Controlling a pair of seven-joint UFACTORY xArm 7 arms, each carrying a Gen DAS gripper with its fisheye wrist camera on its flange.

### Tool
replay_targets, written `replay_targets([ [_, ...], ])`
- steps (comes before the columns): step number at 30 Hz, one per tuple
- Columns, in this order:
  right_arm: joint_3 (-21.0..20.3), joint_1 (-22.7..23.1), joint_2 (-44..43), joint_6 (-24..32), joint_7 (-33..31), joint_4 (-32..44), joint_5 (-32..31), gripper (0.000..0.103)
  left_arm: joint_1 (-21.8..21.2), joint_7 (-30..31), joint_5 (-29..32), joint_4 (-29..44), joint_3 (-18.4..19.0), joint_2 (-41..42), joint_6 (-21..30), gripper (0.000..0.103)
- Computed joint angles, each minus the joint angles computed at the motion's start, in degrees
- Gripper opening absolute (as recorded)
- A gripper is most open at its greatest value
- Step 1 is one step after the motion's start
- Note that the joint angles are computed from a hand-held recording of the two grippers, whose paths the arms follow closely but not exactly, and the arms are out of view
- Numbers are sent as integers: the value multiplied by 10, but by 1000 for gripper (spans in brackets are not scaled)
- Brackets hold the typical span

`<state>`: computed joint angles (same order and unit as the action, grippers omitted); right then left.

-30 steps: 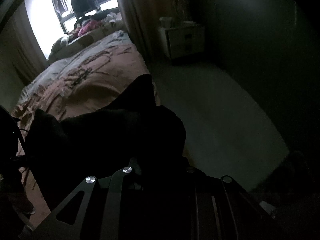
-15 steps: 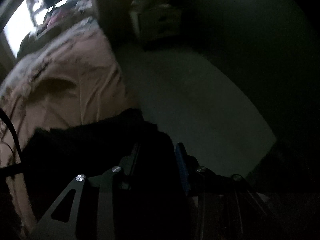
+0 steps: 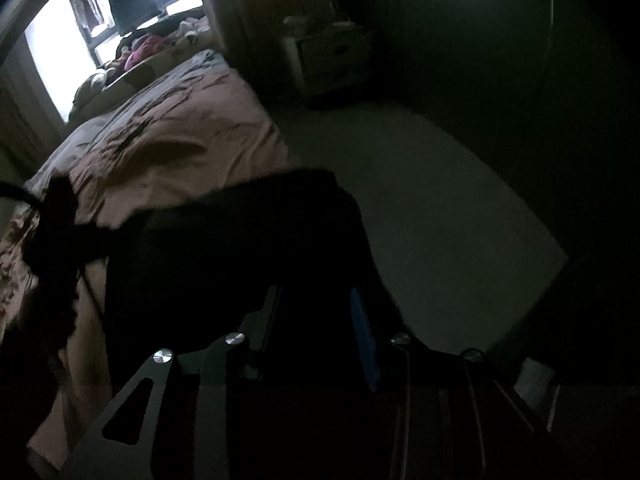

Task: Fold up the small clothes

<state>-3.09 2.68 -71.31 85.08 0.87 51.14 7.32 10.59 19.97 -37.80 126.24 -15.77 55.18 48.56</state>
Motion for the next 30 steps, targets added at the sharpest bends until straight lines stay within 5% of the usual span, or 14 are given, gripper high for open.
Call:
replay_targets([
  [7,-56,-17,-67,50,-23,-29,-25,27,0,-12,25,-23,14,-20,-5,17],
  [9,-73,-31,-78,59,-40,-36,-51,15,2,-9,27,-33,15,-27,0,19],
  [15,-130,-68,-84,89,-60,-1,-78,15,10,20,22,-135,22,-96,-23,28],
  [23,-122,-60,-73,134,-90,75,-75,19,20,99,-35,-299,27,-219,-45,33],
  [30,-109,-51,-111,143,-101,42,-61,19,-2,154,-78,-411,49,-303,-22,33],
])
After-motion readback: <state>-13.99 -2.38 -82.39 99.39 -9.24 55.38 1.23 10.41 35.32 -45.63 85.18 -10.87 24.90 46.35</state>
